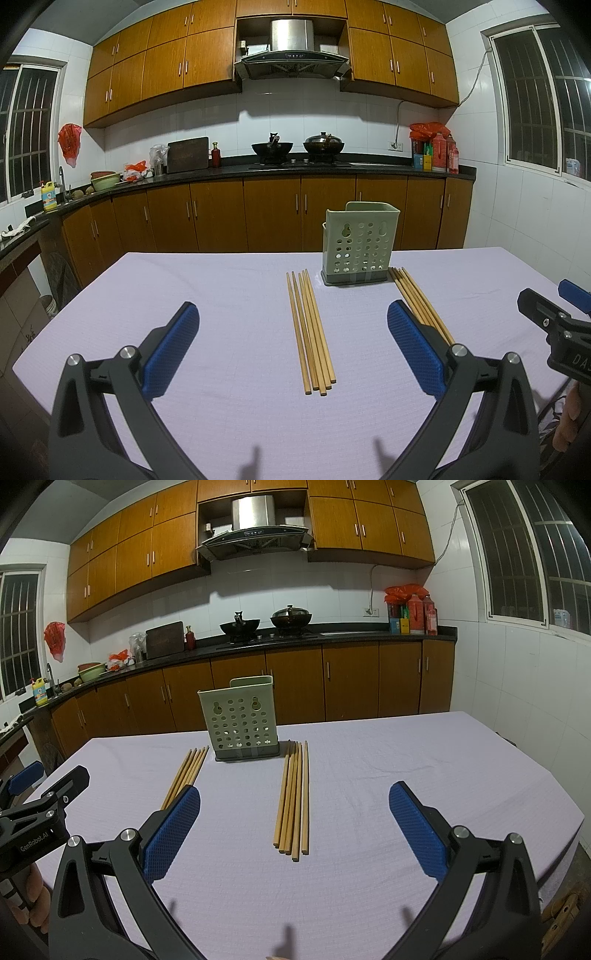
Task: Organize utensils
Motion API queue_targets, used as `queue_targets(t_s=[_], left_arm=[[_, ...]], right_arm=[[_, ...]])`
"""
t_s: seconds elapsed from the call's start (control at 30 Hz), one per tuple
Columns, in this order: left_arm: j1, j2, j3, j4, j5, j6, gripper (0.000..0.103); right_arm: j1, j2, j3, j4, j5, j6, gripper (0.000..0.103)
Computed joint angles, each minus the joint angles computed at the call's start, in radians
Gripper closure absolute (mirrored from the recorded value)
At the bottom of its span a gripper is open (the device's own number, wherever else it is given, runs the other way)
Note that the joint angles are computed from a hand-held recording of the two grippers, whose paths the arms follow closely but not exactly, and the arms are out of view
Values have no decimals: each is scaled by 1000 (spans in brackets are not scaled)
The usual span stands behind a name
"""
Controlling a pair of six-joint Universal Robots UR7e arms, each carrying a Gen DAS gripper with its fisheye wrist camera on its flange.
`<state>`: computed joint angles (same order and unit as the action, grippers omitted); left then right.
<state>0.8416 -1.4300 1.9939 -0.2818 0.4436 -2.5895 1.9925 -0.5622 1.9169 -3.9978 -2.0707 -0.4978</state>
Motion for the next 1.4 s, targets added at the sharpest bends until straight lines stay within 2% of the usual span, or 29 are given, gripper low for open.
queue_targets(t_s=[0.63,0.77,0.83,0.9,0.93,0.97,1.0,1.03,1.17,1.27,1.4], left_arm=[[0,1,-2,5,0,-4,4],[14,17,-28,46,-5,-34,4],[40,44,-75,108,-19,-75,4],[76,85,-129,190,-7,-150,5],[94,86,-145,260,-1,-211,7],[119,106,-182,319,12,-254,13],[153,134,-226,352,35,-268,21],[186,171,-279,405,57,-300,23],[267,251,-409,574,142,-395,40],[313,304,-486,662,207,-430,48],[342,357,-549,744,259,-458,59]], right_arm=[[-3,-19,22,2,7,1,2],[-16,-15,2,31,19,-8,2],[-24,-18,-19,71,-1,9,3],[-38,-22,-49,144,-20,39,13],[-53,-29,-68,213,-21,74,22],[-69,-35,-84,281,-14,109,32],[-83,-41,-103,351,-7,143,36],[-103,-39,-139,447,3,188,43],[-138,-1,-238,619,10,243,70],[-150,26,-293,708,0,249,81],[-162,48,-340,813,-9,259,87]])
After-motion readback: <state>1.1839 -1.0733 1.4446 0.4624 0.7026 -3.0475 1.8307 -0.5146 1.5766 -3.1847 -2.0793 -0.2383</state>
